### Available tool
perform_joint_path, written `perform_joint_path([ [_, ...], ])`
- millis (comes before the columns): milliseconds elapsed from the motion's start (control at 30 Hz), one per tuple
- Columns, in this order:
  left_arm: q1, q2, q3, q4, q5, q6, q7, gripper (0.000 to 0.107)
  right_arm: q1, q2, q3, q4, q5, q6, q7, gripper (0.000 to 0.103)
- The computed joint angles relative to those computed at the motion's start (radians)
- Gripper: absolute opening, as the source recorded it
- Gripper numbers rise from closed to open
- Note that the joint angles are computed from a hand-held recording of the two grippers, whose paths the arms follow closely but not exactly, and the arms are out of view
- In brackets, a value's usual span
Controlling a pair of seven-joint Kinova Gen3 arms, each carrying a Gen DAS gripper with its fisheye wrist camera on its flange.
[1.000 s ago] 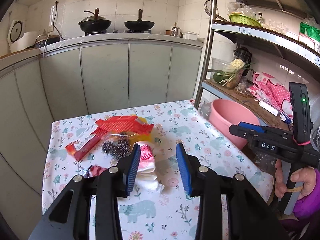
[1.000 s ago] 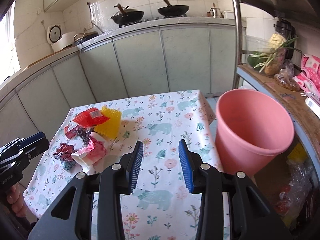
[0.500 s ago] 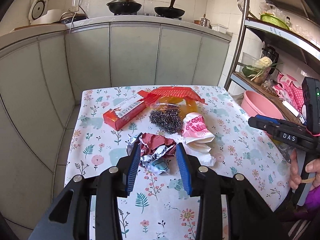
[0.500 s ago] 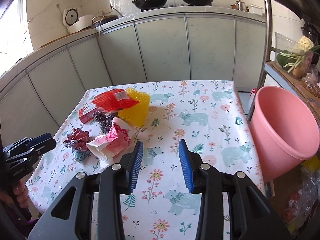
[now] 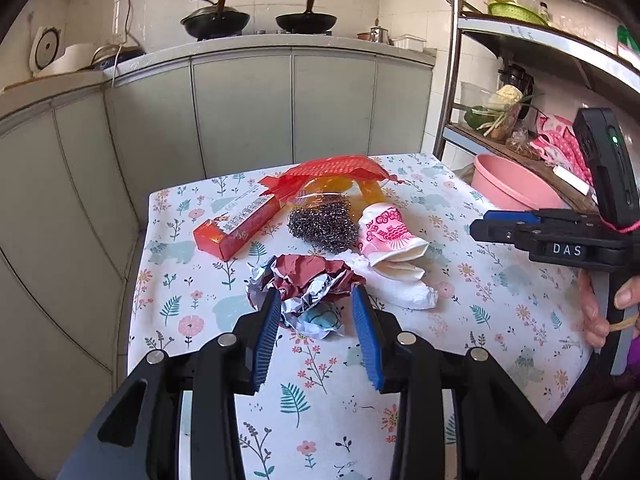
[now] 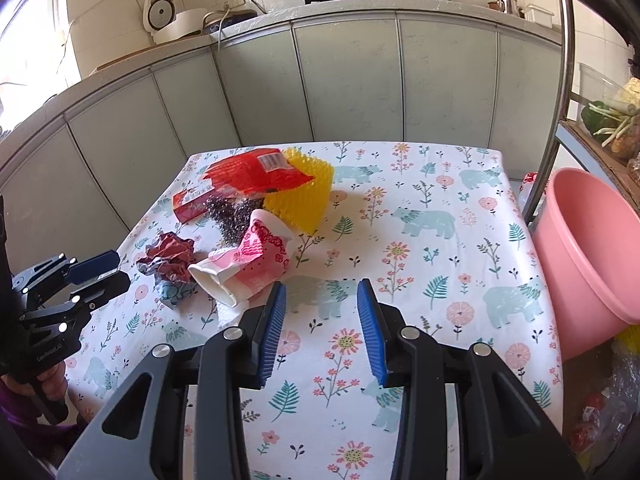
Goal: Collect trash
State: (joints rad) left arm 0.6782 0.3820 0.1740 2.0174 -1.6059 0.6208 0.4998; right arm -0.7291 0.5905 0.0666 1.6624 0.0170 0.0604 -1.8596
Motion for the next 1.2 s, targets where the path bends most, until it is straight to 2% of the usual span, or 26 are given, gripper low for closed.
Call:
perform_joint_path([
  [167,0.036,0.049,-0.011,-0.037,0.045,0.076,-0.145,0.036,0.000,0.009,-0.010,-0.014,0.006,0.019,0.007,0.038],
  [300,0.011,0.040,-0.027,-0.042,0.070,0.001,-0.189,0.036,0.001,0.014,-0.013,-0.024,0.009,0.033,0.002,0.038],
  [500,0.010,0.048,-0.060,-0.071,0.163,-0.028,-0.262,0.036,0.025,0.021,-0.049,-0.042,0.018,0.048,0.009,0.038],
  [600,0.016,0.039,-0.090,-0.061,0.154,-0.065,-0.235,0.036,0.037,0.024,-0.070,-0.050,0.024,0.058,0.019,0.038],
  [700,0.016,0.039,-0.100,-0.062,0.166,-0.067,-0.233,0.034,0.041,0.028,-0.082,-0.057,0.028,0.065,0.028,0.038],
  [800,0.005,0.042,-0.101,-0.074,0.212,-0.083,-0.283,0.034,0.039,0.029,-0.084,-0.060,0.029,0.070,0.029,0.038],
  [1033,0.043,0.046,-0.133,-0.092,0.235,-0.078,-0.351,0.034,0.048,0.032,-0.095,-0.064,0.026,0.074,0.031,0.038],
  [1200,0.049,0.051,-0.140,-0.099,0.244,-0.093,-0.392,0.022,0.062,0.034,-0.110,-0.065,0.022,0.073,0.037,0.038],
])
